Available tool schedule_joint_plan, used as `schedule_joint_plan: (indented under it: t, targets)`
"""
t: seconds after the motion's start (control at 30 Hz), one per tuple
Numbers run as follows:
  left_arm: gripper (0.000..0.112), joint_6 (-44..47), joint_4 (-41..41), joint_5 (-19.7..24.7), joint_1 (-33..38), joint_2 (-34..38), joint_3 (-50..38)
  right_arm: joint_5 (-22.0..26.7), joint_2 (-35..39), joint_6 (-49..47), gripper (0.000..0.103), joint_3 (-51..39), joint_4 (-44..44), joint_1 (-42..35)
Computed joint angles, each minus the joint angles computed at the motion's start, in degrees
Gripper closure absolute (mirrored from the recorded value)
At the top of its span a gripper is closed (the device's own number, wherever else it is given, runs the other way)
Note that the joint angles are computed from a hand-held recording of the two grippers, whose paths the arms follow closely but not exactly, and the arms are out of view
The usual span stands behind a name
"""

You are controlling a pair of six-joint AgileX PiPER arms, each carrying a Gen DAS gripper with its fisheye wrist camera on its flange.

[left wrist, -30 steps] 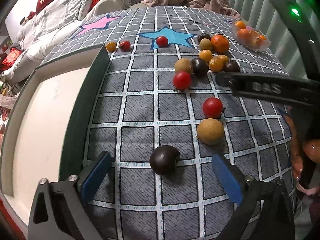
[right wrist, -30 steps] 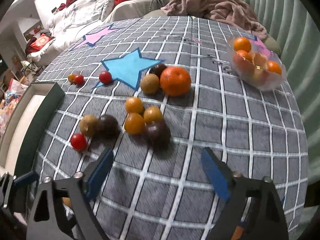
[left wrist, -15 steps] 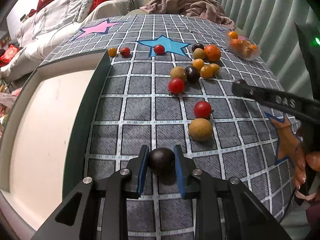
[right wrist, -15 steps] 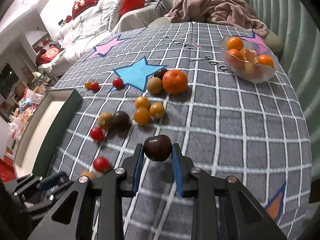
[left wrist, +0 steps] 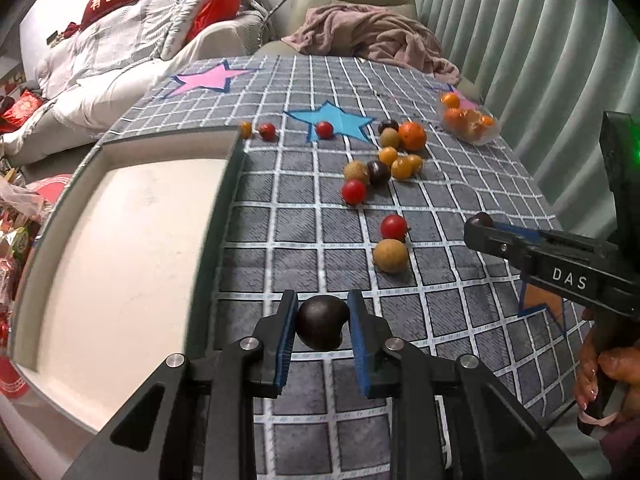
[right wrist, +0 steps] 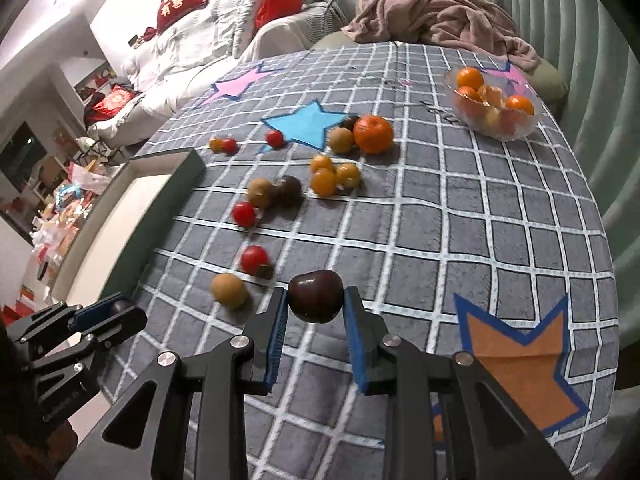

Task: Organize fruits
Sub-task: 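Carry both held dark plums over the white tray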

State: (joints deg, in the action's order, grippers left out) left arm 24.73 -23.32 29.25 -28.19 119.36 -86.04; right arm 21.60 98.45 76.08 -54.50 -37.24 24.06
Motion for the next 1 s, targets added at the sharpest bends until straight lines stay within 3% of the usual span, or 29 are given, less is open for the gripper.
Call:
schedule_joint_plan:
  t: [0.37, 0.67, 1.0]
  targets:
    - [0.085, 2.0, 0.4, 0.8, 9.4, -1.1, -1.3, 8.5, 6.6, -10.8, 0.072, -16.9, 7.8, 6.9]
    - [0.085, -3.6, 9.1, 2.3, 15.9, 4.3, -7.2, 15.2, 21.9, -24.8, 0.072, -40.9, 19.0, 11.3]
    - [0.085, -5.4, 14.2, 5.6, 18.5, 10.9, -13.9, 29.6, 40.2, -36.0, 0.072, -68.2, 27.2, 14.0]
